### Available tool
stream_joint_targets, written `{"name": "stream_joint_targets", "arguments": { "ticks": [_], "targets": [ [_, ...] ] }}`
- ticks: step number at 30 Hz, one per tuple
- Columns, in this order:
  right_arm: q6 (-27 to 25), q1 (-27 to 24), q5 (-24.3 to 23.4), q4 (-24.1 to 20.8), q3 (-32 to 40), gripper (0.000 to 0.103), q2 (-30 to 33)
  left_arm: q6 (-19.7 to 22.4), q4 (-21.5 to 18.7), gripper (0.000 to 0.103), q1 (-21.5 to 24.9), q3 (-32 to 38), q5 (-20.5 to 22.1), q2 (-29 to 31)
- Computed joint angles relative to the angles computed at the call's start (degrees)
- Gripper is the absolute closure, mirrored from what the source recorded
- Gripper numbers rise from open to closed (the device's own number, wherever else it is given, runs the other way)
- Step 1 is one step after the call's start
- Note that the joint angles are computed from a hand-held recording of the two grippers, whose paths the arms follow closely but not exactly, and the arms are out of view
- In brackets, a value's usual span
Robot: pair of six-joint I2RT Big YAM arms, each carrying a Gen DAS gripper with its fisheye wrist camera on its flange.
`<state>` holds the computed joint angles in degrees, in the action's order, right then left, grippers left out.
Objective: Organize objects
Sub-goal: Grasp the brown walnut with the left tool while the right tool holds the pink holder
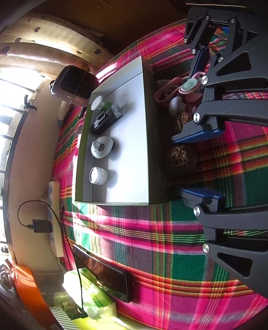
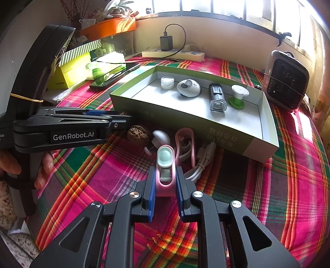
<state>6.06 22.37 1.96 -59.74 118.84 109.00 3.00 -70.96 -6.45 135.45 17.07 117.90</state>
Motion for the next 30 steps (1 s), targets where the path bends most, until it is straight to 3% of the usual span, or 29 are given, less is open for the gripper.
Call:
{"name": "stream_joint_targets", "arguments": {
  "ticks": [11, 30],
  "targets": [
    [0.1, 0.1, 0.2, -0.1, -0.1, 0.085, -0.1, 0.7, 1.3, 0.075, -0.4, -1.4, -2.4, -0.8],
    [0.1, 0.1, 0.1, -0.1, 0.0, 0.085, 0.1, 0.6, 2.0, 0.075, -0.5, -2.2, -2.7, -1.2]
  ]
}}
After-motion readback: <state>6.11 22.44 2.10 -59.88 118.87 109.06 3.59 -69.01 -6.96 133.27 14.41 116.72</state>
